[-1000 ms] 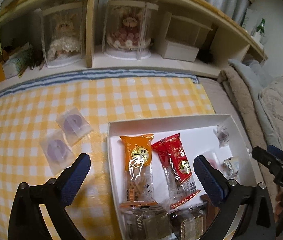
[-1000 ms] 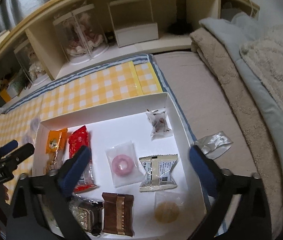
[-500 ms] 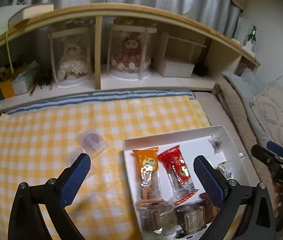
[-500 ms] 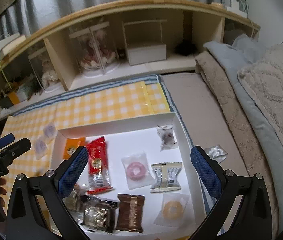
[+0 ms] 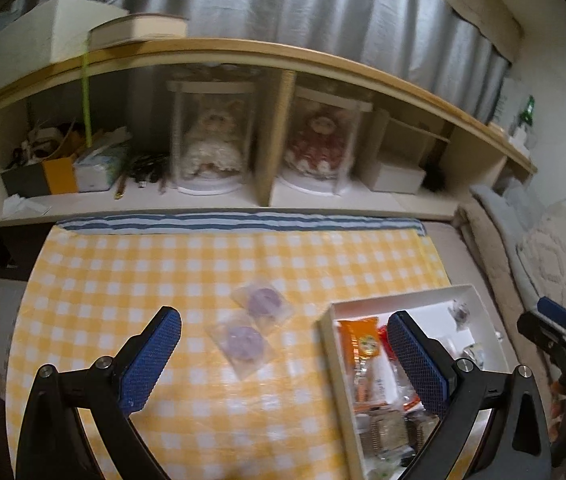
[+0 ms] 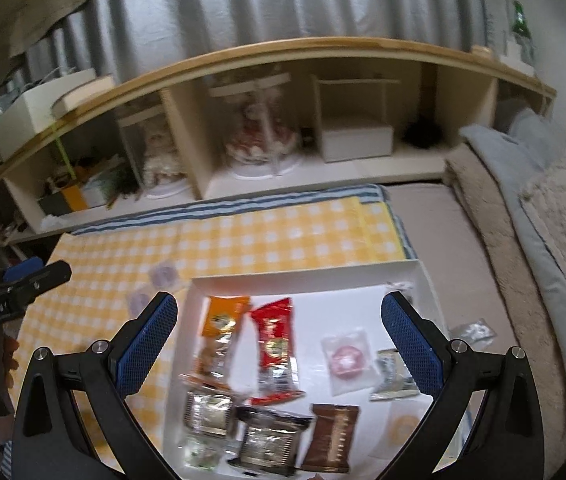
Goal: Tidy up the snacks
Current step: 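Withdraw both tools from the tray toward the purple cookie packets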
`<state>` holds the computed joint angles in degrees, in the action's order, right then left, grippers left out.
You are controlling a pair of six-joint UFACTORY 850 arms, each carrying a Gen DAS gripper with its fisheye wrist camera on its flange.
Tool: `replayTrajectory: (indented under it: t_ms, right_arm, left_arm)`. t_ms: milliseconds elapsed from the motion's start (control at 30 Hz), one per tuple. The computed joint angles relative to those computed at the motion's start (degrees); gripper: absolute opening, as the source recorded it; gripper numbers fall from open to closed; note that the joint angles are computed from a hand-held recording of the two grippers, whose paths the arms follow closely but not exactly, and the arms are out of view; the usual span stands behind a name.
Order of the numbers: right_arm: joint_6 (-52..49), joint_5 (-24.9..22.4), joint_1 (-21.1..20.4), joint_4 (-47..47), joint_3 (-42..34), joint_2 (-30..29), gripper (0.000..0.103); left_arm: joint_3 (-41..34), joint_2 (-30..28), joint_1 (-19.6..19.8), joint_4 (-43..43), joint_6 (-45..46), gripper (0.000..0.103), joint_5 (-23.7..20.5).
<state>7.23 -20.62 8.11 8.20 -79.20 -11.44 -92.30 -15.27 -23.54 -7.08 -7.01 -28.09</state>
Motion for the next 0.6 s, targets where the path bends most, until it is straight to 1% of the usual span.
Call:
replayTrajectory:
  t_ms: [100,200,333,367,467,500,567,600]
  right_arm:
    - [-1.11,0.39,1.36,0.41,-0.92,-0.86,0.103]
    - [-4.74,0.36,2.25,4.08,-2.56,-2.45,0.103]
    - [-10.90,-0.79,3.39,9.25,-7.36,-6.46,0.103]
    - [-12.58,-1.41,3.76,10.29,-9.24,-7.96,0.103]
    - [-22.70,-5.15,3.94,19.33,-14.41,-12.27,0.103]
    - [-24.93,-7.73,3.98,21.51,-17.47,-14.71,0.103]
    - [-23.28,-11.62,4.31,19.85,-22.65,-18.72,0.103]
    - [-23.27,-12.72,4.42,19.80,-24.30,-20.07,0.103]
  left_arm:
    - [1.58,0.57,1.94,-2.82,1.89,0.103,0.71]
    - [2.33,-0.17,3.51,-4.99,1.97,0.103,1.04]
    - [0.38,-4.09,4.32,-7.37,1.27,0.103,-0.53]
    - [-0.44,-5.37,4.16,-6.52,0.40,0.103,-0.99]
    - [-4.83,-10.42,3.54,-3.97,-1.48,0.103,-2.78]
    - [-6.80,-12.43,3.28,-3.27,-2.03,0.103,-3.65]
    - [-10.24,-15.92,2.79,-1.35,-3.50,0.103,-5.48]
    - [-11.81,-17.51,2.60,-0.45,-4.02,0.103,-6.22]
